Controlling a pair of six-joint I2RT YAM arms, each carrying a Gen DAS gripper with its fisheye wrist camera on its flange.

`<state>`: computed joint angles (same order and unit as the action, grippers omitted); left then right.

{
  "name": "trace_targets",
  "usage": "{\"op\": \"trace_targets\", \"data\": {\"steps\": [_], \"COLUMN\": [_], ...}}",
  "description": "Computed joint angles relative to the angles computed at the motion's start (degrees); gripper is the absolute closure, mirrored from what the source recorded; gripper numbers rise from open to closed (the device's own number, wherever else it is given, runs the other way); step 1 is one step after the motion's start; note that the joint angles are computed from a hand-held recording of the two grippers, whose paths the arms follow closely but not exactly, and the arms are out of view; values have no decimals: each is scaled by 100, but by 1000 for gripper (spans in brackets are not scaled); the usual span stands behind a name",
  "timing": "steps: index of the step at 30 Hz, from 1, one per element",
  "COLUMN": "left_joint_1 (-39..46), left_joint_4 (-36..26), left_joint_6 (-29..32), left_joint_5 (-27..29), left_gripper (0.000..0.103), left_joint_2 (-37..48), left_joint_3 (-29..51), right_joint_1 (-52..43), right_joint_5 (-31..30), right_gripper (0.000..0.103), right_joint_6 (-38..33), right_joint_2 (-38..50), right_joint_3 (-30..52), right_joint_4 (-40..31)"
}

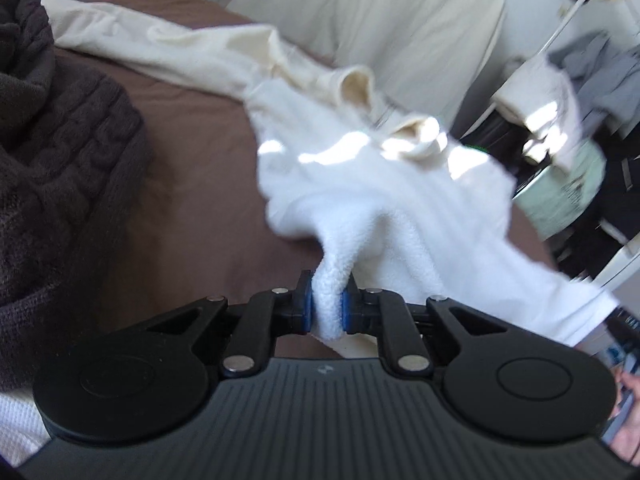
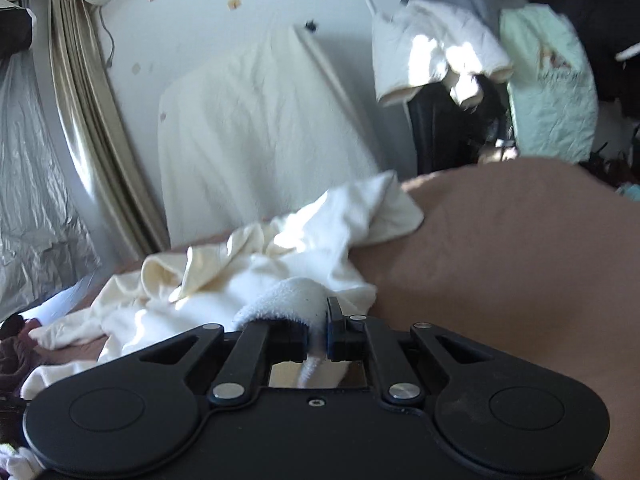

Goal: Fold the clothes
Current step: 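Regrasp the fleece edge with the left gripper while the right gripper holds another edge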

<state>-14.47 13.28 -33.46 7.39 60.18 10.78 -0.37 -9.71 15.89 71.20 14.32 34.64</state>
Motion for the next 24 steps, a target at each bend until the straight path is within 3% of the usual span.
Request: {"op": "trace_targets", "data": {"steps": [4,7,15,21,24], "left_joint_1": [-953,-1559,-1278,-1770,-2060], "left_joint_4": [-437,-722,-907,-928,-868], "left_joint_6": [246,417,287,461,620], "left_joint_5": [-1485,-2441,-2019,-2821,-3247], "left_gripper": [92,92,91,91,91], "left_joint_2": [59,321,874,700,-164], "left_joint_3": [297,586,741,716,467], "right_joint_1": [293,246,131,480,593], "right_joint_5": [712,782,819,1250,1490], "right_gripper": [93,93,93,93,94], "right_joint_6": [-348,-607,-439,-499,-673], "right_joint_2": [-832,-646,327,358,-206], "right_joint_3": [-256,-343,-527,-488,-218], "right_joint_4": [-624,-546,216,145,-437]}}
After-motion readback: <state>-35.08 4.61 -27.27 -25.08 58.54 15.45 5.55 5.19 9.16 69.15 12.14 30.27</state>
